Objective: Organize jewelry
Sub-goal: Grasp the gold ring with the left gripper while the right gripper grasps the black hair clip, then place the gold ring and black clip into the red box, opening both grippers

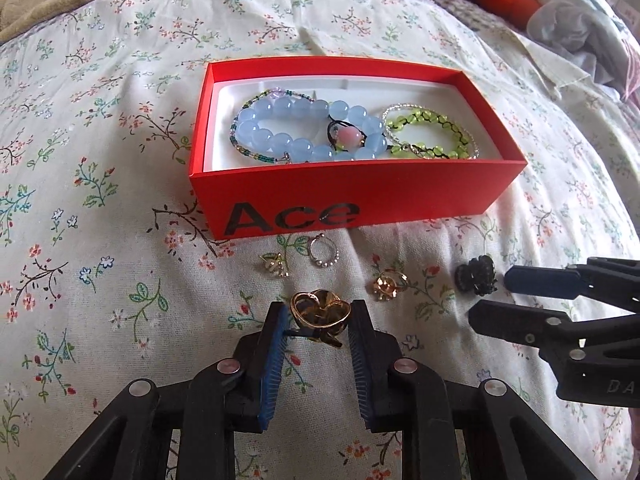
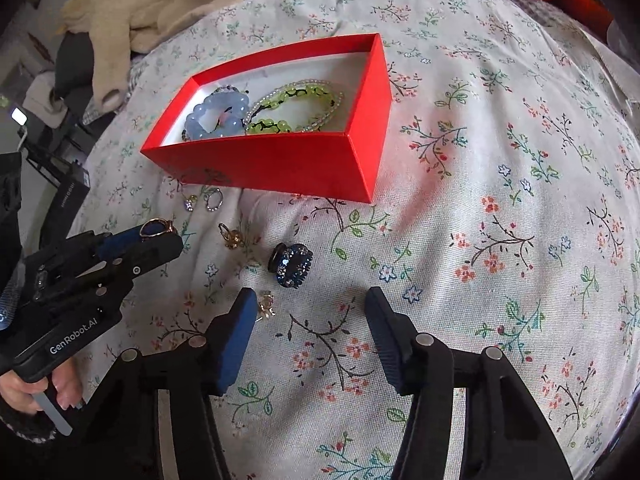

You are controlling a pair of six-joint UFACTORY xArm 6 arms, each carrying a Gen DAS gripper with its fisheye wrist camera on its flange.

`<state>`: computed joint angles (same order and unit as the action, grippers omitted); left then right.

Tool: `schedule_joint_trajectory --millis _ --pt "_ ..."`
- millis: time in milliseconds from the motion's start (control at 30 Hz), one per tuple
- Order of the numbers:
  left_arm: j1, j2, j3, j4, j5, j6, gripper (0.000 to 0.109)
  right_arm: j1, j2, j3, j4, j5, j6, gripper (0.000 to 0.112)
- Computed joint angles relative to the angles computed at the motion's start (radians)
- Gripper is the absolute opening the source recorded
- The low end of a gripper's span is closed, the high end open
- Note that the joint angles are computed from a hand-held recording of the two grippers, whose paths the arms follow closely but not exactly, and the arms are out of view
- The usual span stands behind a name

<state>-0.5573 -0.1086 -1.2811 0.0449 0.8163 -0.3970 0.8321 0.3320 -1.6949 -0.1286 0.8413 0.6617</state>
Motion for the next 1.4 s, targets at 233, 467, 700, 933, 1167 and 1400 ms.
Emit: schedule_joint_trajectory --millis 233,467,700,933,1167,1400 --pt "0.009 -0.001 -0.004 -0.02 0.009 0.006 0.025 -0.007 0.058 -0.075 0.064 -0.009 -0.022 0.032" --pt "0.011 -0.005 -0.01 -0.037 0.015 0.009 0.025 -0.008 0.083 -0.12 0.068 0.012 -0.022 0.023" --pt "0.01 -0.009 -0.029 -0.042 0.025 0.008 0.025 -0.007 0.048 -0.095 0.074 0.011 -0.013 0.023" --pt "0.012 -0.007 -0.064 -0.032 0.018 0.001 0.025 -0.01 -0.007 -0.064 0.065 -0.027 0.002 0.022" --pt "0.02 0.02 -0.125 -0.027 -0.005 -0.015 0.025 -0.022 -0.033 -0.07 0.043 -0.074 0.025 0.022" --pt "0.03 0.083 -0.194 -0.013 -0.031 -0.041 0.025 -0.045 0.002 -0.122 0.043 -0.102 0.042 0.022"
